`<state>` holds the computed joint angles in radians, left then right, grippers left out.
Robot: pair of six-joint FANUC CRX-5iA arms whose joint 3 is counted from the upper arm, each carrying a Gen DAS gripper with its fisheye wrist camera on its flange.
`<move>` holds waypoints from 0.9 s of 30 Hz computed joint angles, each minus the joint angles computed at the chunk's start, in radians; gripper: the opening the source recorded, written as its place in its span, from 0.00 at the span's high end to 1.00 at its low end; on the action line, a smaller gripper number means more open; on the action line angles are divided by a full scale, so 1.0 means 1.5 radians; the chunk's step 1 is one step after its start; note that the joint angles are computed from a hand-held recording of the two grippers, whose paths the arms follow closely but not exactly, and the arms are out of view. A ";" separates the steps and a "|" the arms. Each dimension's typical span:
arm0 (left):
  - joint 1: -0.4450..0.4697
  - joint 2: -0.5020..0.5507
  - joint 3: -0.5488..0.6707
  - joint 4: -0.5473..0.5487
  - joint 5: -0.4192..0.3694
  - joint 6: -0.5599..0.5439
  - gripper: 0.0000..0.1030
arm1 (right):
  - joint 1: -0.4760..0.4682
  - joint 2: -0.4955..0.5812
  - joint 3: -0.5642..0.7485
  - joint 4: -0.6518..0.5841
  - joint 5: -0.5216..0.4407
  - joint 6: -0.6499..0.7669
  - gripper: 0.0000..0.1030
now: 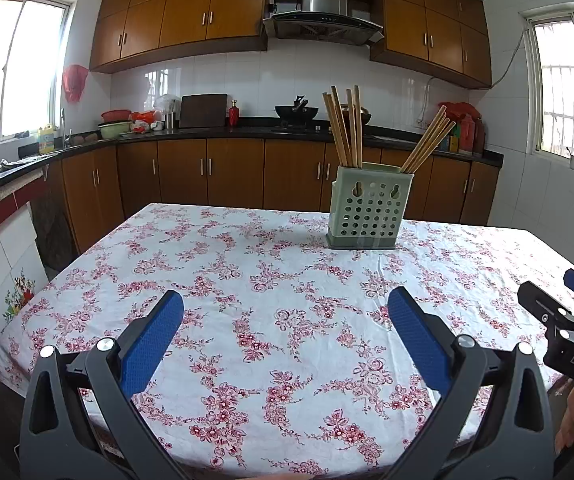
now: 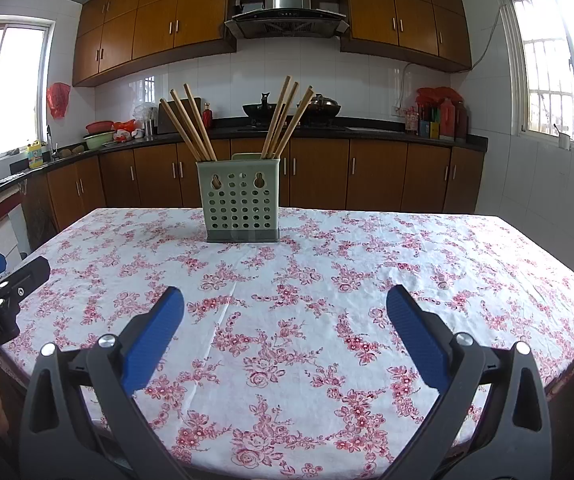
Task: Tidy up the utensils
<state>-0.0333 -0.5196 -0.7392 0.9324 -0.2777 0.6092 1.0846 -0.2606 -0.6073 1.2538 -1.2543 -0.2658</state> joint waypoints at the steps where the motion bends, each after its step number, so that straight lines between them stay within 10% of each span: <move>1: 0.000 0.000 0.000 0.001 0.000 -0.001 0.02 | 0.000 0.000 0.000 -0.001 0.000 0.000 0.04; 27: 0.006 -0.001 0.006 -0.036 -0.009 0.036 0.02 | 0.001 0.004 0.003 -0.005 0.000 -0.004 0.04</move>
